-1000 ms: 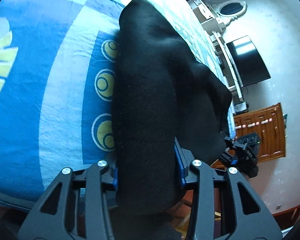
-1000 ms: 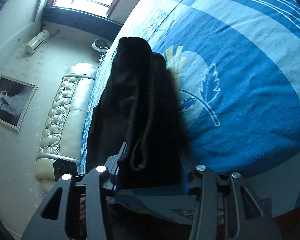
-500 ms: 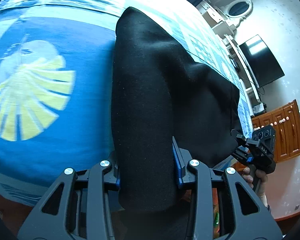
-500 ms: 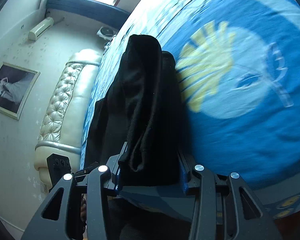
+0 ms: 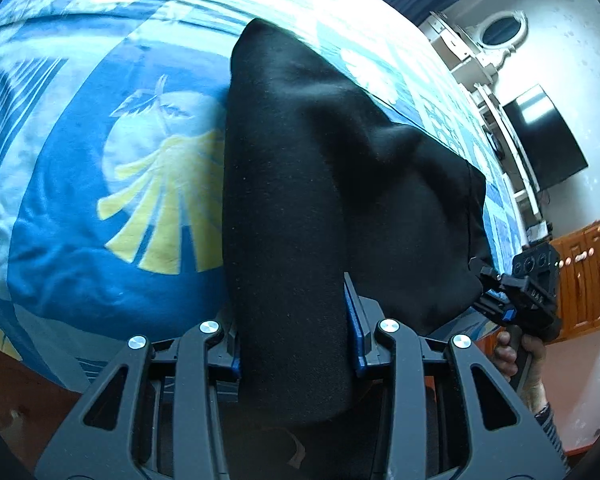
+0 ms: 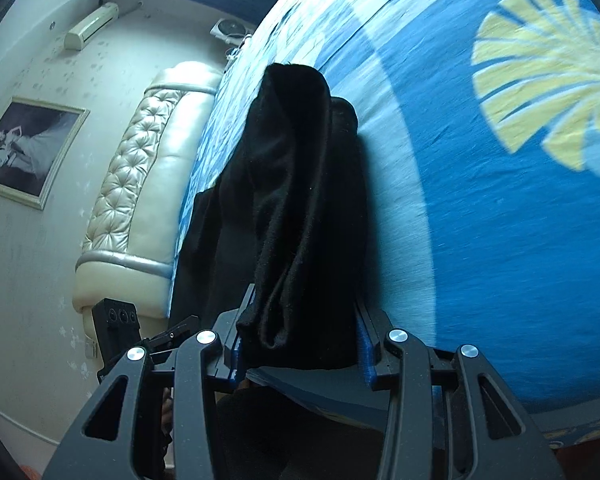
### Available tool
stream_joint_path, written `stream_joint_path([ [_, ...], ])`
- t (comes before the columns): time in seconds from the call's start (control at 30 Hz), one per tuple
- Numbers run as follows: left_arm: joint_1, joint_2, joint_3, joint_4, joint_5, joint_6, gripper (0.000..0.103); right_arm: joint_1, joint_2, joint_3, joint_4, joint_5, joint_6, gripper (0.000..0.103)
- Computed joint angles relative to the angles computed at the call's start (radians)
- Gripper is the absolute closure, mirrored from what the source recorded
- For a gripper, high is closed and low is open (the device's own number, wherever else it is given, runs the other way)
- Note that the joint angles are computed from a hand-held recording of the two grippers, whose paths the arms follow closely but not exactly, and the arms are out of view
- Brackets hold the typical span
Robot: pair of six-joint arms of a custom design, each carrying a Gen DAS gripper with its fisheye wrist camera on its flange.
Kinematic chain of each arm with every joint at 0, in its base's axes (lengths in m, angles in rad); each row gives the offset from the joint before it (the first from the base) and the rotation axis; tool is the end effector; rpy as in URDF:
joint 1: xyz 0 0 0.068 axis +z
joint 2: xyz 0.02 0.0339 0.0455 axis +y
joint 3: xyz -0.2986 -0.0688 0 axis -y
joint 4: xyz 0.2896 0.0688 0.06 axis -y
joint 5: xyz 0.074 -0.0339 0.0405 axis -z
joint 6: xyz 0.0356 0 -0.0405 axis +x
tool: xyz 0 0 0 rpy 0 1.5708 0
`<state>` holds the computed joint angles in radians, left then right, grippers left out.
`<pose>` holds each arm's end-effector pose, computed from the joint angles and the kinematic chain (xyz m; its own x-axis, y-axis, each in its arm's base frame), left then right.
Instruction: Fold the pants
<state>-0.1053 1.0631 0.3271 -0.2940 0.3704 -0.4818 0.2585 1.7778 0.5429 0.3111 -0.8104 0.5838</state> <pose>0.1826 -0.0323 0.1326 -0.8868 -0.3406 -0.3124 -0.1440 0.8459 -0.5136 0.2765 0.0998 0.0735 -0.9735 0.1355 -0.1843 -0.0741 0.5752 0.8146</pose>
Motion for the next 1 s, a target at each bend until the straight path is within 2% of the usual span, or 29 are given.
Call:
stream_joint_path([
  [0.07, 0.025, 0.029, -0.009, 0.028, 0.032, 0.002, 0.064, -0.012, 0.013, -0.005, 0.008, -0.013, -0.008, 0.060],
  [0.37, -0.021, 0.060, -0.010, 0.078, -0.002, -0.032, 0.059, 0.014, 0.008, -0.017, 0.051, -0.002, 0.028, 0.061],
  [0.4, 0.001, 0.056, -0.016, 0.073, 0.006, -0.009, 0.059, 0.013, 0.007, -0.019, 0.052, -0.001, 0.028, 0.061],
  [0.57, -0.039, 0.070, -0.010, 0.095, -0.031, -0.027, 0.058, 0.014, 0.008, -0.019, 0.054, 0.001, 0.028, 0.061],
  [0.83, -0.042, 0.084, -0.014, 0.116, -0.036, -0.024, 0.056, 0.013, 0.007, -0.022, 0.059, 0.001, 0.028, 0.061],
  [0.93, -0.039, 0.088, -0.015, 0.119, -0.039, -0.024, 0.053, 0.012, 0.008, -0.021, 0.059, 0.000, 0.028, 0.061],
  [1.0, -0.049, 0.077, -0.018, 0.120, -0.064, -0.029, 0.045, 0.004, 0.011, -0.028, 0.081, -0.011, 0.039, 0.059],
])
